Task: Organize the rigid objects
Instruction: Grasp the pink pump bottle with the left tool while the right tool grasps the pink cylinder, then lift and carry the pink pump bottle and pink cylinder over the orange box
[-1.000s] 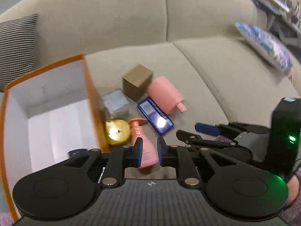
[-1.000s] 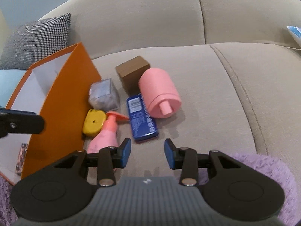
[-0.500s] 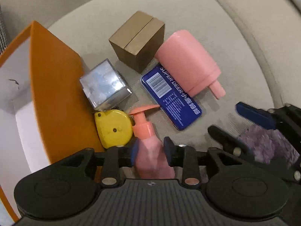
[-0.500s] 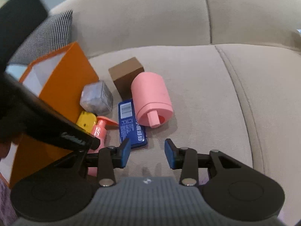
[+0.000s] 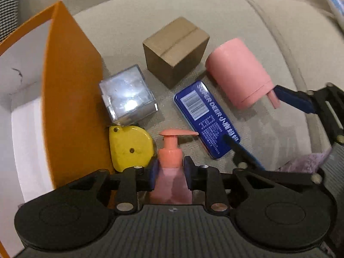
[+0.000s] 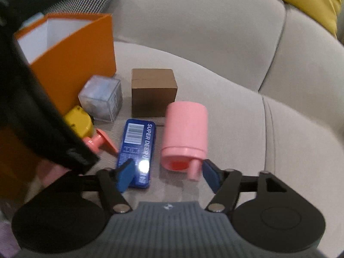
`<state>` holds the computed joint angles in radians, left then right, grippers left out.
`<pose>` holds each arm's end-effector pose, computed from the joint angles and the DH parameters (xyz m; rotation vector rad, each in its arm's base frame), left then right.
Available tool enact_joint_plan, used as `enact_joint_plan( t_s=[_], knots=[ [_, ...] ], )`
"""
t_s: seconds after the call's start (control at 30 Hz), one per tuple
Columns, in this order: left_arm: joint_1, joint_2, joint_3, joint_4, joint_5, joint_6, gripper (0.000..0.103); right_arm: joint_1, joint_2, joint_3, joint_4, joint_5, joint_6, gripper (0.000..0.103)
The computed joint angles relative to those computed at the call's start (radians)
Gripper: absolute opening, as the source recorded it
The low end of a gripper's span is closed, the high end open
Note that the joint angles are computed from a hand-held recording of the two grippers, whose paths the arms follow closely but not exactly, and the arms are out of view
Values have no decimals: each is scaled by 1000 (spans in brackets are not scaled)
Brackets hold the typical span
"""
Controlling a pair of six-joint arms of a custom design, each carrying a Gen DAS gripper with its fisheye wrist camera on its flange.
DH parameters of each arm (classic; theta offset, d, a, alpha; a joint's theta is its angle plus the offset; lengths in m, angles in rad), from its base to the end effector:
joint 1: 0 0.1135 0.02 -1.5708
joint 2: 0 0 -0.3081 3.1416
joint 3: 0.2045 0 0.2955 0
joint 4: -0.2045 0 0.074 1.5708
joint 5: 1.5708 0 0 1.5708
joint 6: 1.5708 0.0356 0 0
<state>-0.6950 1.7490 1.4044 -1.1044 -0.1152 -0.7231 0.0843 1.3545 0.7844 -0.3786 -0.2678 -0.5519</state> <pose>0.2949 -0.2405 0.2669 -0.0522 2.9739 0.0121 0.2911 0.0341 0.2207 -0.8756 2.3167 0.1399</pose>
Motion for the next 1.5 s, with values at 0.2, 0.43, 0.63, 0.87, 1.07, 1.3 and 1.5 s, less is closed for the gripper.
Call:
enact_joint_plan(
  t_s=[0.2,0.43,0.63,0.87,1.07,1.3,1.5],
  knots=[
    [-27,-112,-84,70,-40,-11,28,31,44,-2,105,99,-4,55],
    [-66,-229,-178,138,-77,-42,27,-1,-13,-21,107,65,-6,47],
    [-119,-312,-251,186,-121,-41,27,-27,-188,-37,-50,8,0,11],
    [-163,-355,-305,237,-150,-86,27,-41,-341,-63,-277,-19,7,10],
    [-166,-367,-327,313,-187,-87,27,-70,-398,-114,-280,48,28,28],
    [-151,-321,-298,380,-201,-27,27,-121,-317,-96,-186,116,76,54],
    [-144,-297,-289,401,-206,9,27,-223,-164,-84,-45,281,125,65]
  ],
)
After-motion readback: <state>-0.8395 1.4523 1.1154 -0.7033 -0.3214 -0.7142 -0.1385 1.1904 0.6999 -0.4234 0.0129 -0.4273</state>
